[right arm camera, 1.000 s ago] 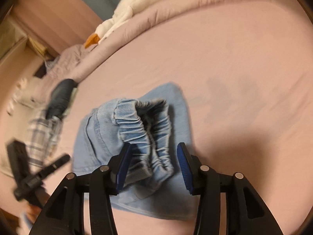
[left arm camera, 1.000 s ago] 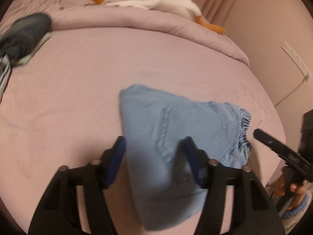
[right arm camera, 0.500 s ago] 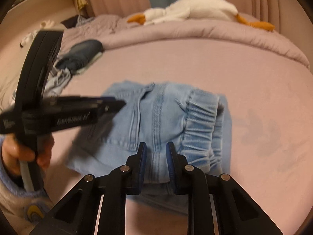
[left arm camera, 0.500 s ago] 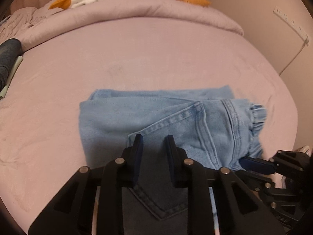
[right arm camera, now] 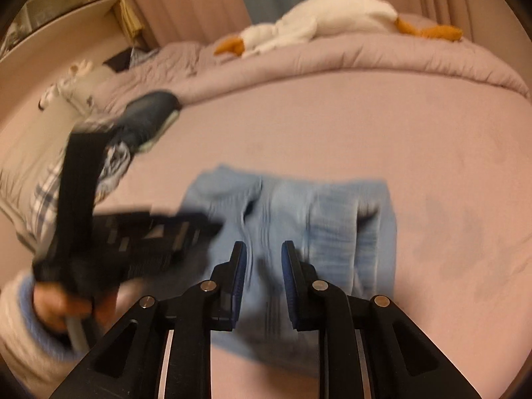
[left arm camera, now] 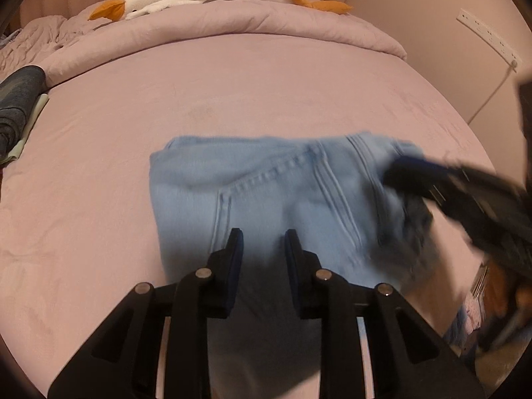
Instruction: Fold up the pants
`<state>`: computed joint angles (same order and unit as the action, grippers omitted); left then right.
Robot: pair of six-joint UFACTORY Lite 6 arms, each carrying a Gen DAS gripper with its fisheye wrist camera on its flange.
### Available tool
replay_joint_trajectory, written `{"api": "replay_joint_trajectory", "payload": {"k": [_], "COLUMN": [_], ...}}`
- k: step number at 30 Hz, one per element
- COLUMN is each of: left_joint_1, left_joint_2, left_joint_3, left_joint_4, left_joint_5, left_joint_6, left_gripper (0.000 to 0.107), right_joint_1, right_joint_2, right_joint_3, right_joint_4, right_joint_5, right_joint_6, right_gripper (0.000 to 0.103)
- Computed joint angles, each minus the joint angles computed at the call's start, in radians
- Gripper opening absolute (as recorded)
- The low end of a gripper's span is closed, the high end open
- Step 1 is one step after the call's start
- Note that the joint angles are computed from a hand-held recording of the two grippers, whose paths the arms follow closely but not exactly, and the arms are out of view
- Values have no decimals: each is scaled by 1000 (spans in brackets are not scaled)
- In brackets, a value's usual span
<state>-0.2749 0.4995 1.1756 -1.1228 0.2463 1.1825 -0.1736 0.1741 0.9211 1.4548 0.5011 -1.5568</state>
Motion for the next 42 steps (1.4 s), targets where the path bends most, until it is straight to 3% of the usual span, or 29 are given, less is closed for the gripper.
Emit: {"api": "replay_joint_trajectory", "payload": {"k": [7, 13, 18, 22, 28, 30, 32, 34, 36, 39, 40, 42], "left_joint_1": [-15, -9, 13, 18, 10, 21, 50, 73, 98, 132, 142, 155], "left_joint_2": [-82, -136, -193, -173, -167, -192, -229, -263, -288, -290, -285, -277], "left_joint_3": [-183, -232, -309, -300, -301, -323, -351, -384, -403, -396, -390, -383], "left_joint_4": [-267, -314, -463, -472, -543, -536, -528, -577, -605, -580, -567, -538], "left_joint_5": [-50, -41, -30, -27, -37, -22, 8, 21, 32, 45, 48, 57], "left_joint_6": [309, 347, 515, 523, 583, 566, 559, 603, 615, 573, 554, 516], "left_gripper": [25, 26, 30, 30, 30, 31, 36, 51, 57, 58, 59, 62], "right_joint_1": [91, 71, 57, 30, 70, 79, 66, 38, -24, -125, -146, -165], "right_joint_2": [123, 172, 35, -64, -49, -33, -21, -22, -38, -58, -58, -73], "right_joint_3": [128, 172, 47, -73, -147, -151, -136, -121, -121, -130, -130, -138], "right_joint_4": [8, -86, 18, -19, -70, -7, -25, -82, -84, -61, -50, -14], "right_joint_5": [-190, -176, -147, -105, -187, -205, -183, -135, -42, 107, 125, 99], "right_joint_6": [47, 167, 13, -23, -24, -89, -57, 9, 15, 9, 9, 7], "right_gripper": [21, 21, 24, 24, 24, 24, 24, 24, 25, 39, 56, 69]}}
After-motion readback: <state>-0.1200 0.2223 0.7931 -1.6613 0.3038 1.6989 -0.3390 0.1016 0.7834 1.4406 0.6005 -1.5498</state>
